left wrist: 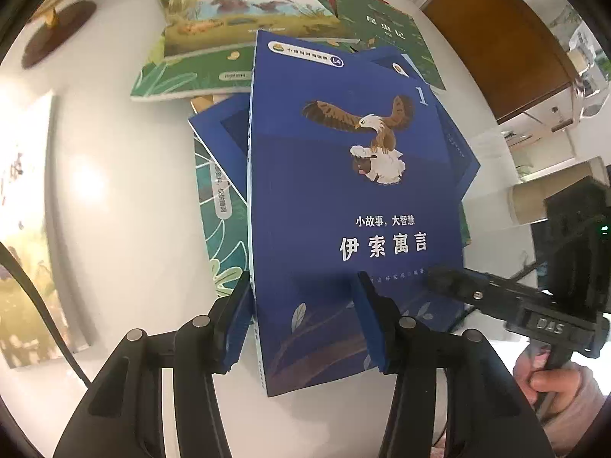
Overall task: Organize books
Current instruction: 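Lift the blue eagle book off the pile with both tools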
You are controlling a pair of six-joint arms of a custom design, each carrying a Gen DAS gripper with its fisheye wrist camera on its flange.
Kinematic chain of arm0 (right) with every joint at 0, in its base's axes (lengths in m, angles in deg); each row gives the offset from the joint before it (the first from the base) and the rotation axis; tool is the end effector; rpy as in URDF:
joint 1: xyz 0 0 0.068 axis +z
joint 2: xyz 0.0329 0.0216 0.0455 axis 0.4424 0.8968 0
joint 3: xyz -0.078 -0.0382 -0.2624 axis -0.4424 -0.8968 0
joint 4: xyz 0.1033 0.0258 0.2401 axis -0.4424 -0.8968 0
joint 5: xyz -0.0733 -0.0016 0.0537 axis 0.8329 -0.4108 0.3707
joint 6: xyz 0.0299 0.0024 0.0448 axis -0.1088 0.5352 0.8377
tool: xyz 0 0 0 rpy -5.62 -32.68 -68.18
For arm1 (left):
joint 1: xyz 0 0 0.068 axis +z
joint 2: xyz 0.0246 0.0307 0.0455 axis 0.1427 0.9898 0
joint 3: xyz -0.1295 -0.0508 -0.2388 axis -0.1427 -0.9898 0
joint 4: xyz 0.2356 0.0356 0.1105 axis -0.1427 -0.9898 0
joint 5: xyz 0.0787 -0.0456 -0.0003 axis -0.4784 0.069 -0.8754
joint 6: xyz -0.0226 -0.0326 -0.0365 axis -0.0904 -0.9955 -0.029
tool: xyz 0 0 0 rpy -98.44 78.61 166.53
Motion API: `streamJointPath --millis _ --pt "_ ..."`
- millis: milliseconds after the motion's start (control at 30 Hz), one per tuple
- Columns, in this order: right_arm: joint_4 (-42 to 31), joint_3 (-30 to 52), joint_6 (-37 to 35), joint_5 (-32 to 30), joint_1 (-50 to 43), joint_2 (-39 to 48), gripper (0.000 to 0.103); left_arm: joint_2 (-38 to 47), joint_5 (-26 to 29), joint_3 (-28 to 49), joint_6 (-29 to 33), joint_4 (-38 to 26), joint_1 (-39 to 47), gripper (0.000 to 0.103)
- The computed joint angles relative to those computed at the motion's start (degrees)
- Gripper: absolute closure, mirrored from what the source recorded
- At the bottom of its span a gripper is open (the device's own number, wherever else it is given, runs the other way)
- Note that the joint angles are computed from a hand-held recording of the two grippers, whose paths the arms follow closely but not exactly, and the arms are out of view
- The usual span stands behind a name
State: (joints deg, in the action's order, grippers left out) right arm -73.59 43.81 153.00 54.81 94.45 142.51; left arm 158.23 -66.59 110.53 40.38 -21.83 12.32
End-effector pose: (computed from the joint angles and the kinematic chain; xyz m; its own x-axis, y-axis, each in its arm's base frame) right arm 0.0825 0.1598 0.1459 -0.5227 0.8325 -0.1837 0.5927 0.5097 0.6237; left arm 0.2634 0.0069 0.1795 -0.6228 0.7541 -0.2086 0.7742 0.5554 -0.3036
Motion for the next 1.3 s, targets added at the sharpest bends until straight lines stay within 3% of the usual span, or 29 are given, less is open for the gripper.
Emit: streamJointPath --millis 167,333,433,467,733,1300 --pt "-8.4 5.6 -1.2 4.1 3.1 -1.4 0.073 -1.2 0.8 1.0 1.4 -2.2 1.9 0.061" --pt "-19.9 14.2 -5.8 4.9 3.6 2.2 0.09 0.9 6.5 6.8 7.9 -12.2 7.1 0.062" --pt "-20.9 14.0 -4.7 4.1 3.7 3.0 0.092 -0.4 6.6 6.3 8.8 -10.9 8.2 0.094" --pt "-21.4 14.4 -4.9 3.6 3.4 3.8 0.092 -1.6 6.4 5.4 8.6 -9.1 8.2 0.095" --pt "-22.0 16.0 -8.1 4.0 1.5 4.6 0.092 -3.8 8.4 5.2 7.5 -8.2 8.2 0.094" --pt "-31.5 26.5 -12.0 8.0 3.0 8.7 0.092 -5.4 10.1 9.7 9.4 -13.1 10.2 0.094"
